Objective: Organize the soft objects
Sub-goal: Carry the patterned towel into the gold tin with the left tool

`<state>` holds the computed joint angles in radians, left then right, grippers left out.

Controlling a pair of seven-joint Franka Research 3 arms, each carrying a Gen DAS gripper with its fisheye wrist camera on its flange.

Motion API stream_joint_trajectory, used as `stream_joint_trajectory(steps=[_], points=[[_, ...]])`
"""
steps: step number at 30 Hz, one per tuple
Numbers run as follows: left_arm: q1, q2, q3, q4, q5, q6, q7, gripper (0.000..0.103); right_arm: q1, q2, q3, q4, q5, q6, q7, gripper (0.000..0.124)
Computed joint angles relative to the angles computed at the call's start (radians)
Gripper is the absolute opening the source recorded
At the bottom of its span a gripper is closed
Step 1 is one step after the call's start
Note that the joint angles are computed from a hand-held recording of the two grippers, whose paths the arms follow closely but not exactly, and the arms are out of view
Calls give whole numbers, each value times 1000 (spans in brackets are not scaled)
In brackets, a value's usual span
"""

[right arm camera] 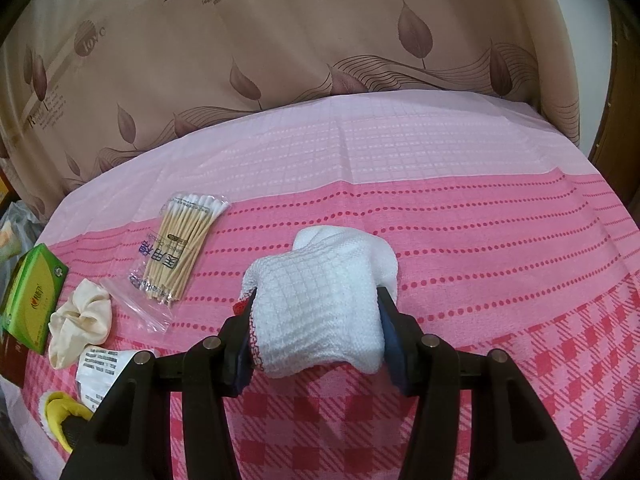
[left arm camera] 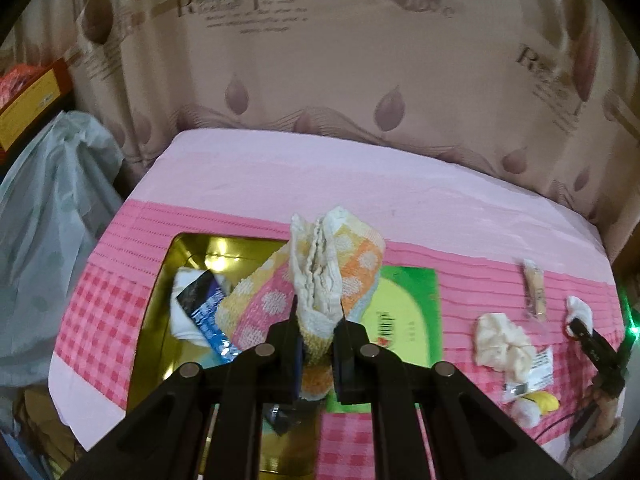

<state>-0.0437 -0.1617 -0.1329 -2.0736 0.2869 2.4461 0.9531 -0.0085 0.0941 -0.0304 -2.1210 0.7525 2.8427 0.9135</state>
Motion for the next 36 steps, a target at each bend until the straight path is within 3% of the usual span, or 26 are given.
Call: stream_joint_trajectory(steps=[36], points=[[58,64,26,-19,51,-25,-54,14,4,0,1,-4,-33,11,26,51]])
